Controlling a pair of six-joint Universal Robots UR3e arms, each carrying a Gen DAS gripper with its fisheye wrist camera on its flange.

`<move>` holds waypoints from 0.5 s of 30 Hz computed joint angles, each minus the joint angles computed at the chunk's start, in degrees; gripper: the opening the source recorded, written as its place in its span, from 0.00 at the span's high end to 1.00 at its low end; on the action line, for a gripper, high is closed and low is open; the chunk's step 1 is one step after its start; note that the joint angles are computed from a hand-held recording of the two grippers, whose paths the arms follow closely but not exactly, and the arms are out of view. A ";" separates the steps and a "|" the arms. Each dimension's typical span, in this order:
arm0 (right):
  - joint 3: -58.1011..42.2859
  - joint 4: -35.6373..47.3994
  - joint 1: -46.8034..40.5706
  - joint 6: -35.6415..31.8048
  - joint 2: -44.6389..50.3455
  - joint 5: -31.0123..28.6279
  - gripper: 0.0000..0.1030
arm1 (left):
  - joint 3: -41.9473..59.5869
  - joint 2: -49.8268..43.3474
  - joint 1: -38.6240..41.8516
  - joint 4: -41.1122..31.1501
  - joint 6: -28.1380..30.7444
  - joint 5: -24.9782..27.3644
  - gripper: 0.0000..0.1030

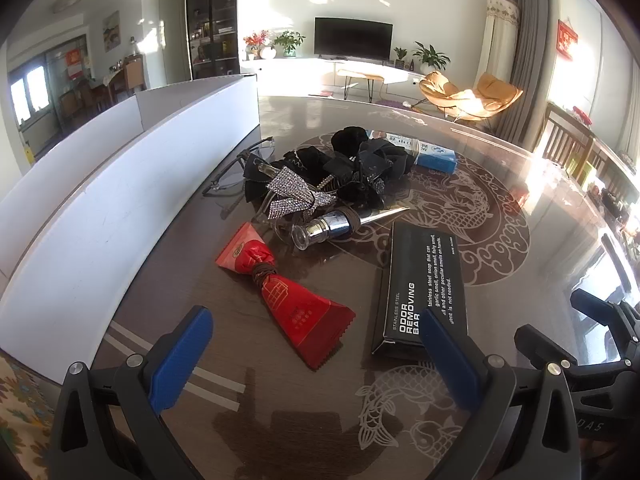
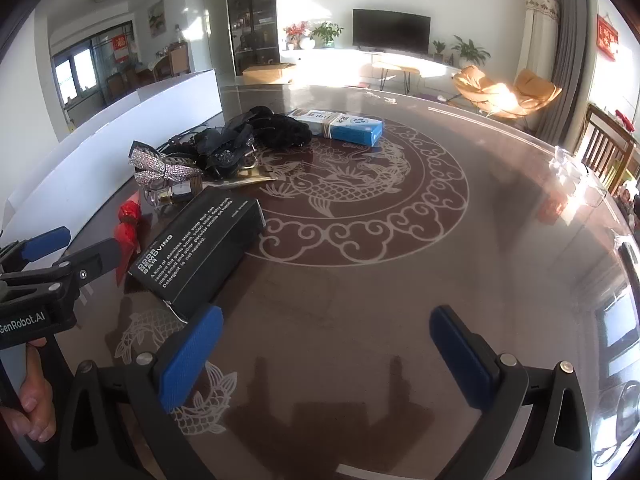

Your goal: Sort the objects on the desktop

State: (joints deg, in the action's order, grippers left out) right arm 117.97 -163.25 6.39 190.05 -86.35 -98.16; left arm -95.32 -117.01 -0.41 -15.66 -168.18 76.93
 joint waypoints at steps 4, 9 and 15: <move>-0.12 -0.12 0.35 0.38 0.58 0.39 0.00 | -0.16 0.13 -0.13 0.09 0.13 0.24 0.00; -0.29 -0.26 0.94 0.20 1.35 1.29 0.00 | 0.18 0.05 0.08 -0.72 -0.01 -0.06 0.00; -0.10 -0.19 1.05 0.12 1.38 1.70 0.00 | -0.02 0.36 0.30 -0.90 -0.30 -0.34 0.00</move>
